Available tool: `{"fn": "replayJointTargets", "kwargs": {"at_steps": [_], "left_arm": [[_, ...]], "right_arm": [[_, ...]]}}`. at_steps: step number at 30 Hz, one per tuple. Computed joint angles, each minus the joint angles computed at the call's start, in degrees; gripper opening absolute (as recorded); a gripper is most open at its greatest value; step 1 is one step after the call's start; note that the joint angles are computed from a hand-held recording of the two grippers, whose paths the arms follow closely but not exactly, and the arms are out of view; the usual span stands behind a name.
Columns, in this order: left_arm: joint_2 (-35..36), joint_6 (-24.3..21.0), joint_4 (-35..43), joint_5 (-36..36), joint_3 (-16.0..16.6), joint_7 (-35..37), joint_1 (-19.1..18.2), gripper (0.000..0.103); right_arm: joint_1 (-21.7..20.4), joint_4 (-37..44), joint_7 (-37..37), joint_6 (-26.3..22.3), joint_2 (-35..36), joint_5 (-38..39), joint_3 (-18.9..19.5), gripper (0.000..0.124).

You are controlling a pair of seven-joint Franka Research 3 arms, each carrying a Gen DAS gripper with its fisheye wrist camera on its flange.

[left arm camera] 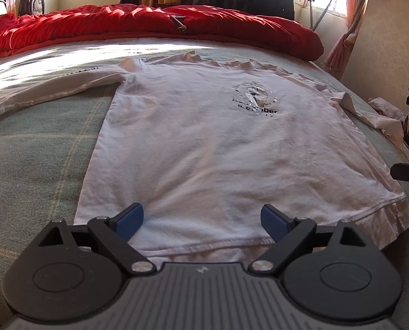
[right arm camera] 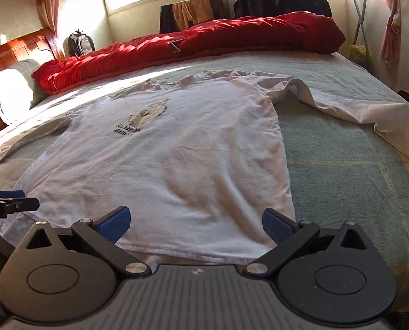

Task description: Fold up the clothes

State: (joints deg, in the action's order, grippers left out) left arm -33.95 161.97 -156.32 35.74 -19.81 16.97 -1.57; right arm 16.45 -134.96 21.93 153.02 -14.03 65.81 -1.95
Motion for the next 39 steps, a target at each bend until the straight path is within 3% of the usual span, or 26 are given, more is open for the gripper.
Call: {"fn": "replayJointTargets", "kwargs": {"at_steps": [6,11,14,16,21,25,28,33,36,39], "left_arm": [[-3.25,-2.78,0.03,-0.63,-0.18,-1.03,-0.5,0.092],[-3.64,-3.76,-0.12,-0.97,0.22,-1.4,-0.63,0.092],[-2.58,-2.02,-0.2,-0.63,0.37,-2.1,0.05,0.092],[-1.71,-0.5,-0.19,-0.35,0.38,-2.55,0.67,0.092],[1.81,5.25,0.73,1.45,-0.15,-2.63,3.17,0.092],[3.06,6.72,0.78,1.48,-0.1,-1.82,3.73,0.093],[2.69,8.76,-0.22,0.59,0.65,-1.43,3.78,0.094],[2.68,9.88,-0.74,-1.84,0.84,-0.04,3.96,0.094],[2.98,10.14,-0.63,-2.64,0.58,0.56,4.26,0.096],[3.19,11.16,-0.83,-3.42,0.4,0.68,4.71,0.099]], "right_arm": [[1.12,11.33,0.31,-4.87,10.49,4.85,2.2,0.103],[-1.37,17.21,5.53,-6.31,17.87,6.29,4.41,0.103],[-3.88,14.98,1.44,-6.52,16.17,11.03,4.21,0.103],[-4.8,12.63,1.13,-2.93,14.75,11.5,3.7,0.103],[-7.08,9.42,0.91,-4.52,12.07,15.01,1.97,0.103],[-5.78,11.57,4.24,-1.65,12.48,13.5,3.05,0.103],[-4.68,15.75,2.65,-2.76,15.31,14.67,4.0,0.103],[-3.71,22.75,7.64,-3.51,22.33,8.72,6.24,0.103],[-5.7,22.51,2.68,-5.37,22.75,11.21,6.62,0.103],[-6.49,19.59,2.36,-0.59,20.76,9.41,5.66,0.103]]}}
